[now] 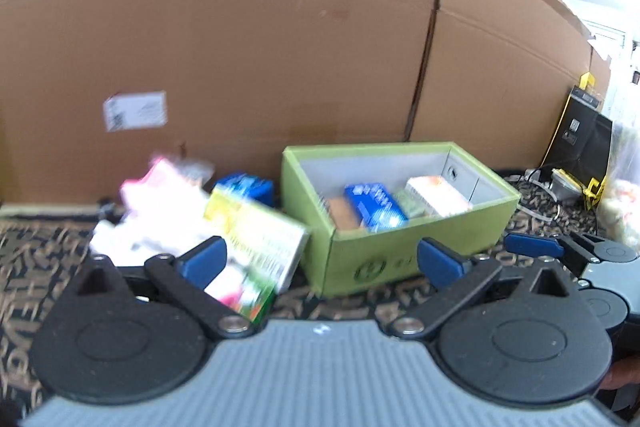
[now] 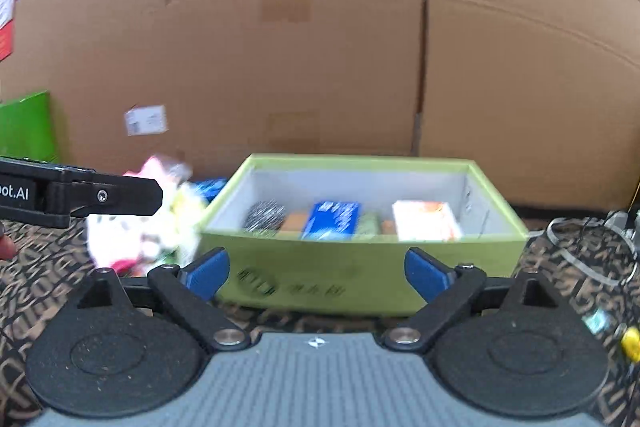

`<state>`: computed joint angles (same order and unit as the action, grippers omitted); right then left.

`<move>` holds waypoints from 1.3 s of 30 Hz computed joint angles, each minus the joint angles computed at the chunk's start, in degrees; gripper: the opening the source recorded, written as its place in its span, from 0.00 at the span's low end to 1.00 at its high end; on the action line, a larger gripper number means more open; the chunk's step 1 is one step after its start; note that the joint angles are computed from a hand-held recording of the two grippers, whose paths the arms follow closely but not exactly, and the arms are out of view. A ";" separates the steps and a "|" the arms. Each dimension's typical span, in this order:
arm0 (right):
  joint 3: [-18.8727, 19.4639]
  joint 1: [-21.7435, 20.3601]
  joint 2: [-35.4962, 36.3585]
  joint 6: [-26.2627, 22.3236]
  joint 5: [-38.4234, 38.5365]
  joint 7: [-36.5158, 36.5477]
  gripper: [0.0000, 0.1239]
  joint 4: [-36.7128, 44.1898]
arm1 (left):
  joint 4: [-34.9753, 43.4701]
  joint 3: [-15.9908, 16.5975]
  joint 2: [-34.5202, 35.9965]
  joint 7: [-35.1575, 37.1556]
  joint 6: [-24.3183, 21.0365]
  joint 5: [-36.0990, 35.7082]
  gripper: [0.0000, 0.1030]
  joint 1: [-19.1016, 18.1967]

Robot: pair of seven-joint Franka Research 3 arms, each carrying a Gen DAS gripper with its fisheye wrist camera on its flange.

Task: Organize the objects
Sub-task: 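Move both tools back to the pile toward the white-pink gloves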

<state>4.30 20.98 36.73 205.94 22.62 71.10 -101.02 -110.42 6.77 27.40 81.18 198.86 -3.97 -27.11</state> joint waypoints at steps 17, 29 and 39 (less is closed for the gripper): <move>-1.99 7.30 -2.29 -5.61 6.52 0.79 0.79 -5.85 | -12.71 1.18 -5.76 1.03 -0.34 -8.99 1.00 0.23; 15.07 -8.66 5.32 -4.44 -20.70 7.81 0.74 0.97 | -12.93 -3.99 -5.08 -6.93 -1.37 -1.51 1.00 10.02; 7.48 0.32 19.74 -16.73 -20.46 -2.73 0.71 28.66 | -12.99 -3.94 -4.77 -11.63 -0.13 2.16 1.00 13.23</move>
<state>11.78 21.30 56.47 189.21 2.17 68.37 -72.36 -123.41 2.83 22.63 69.55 198.73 -1.82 -13.88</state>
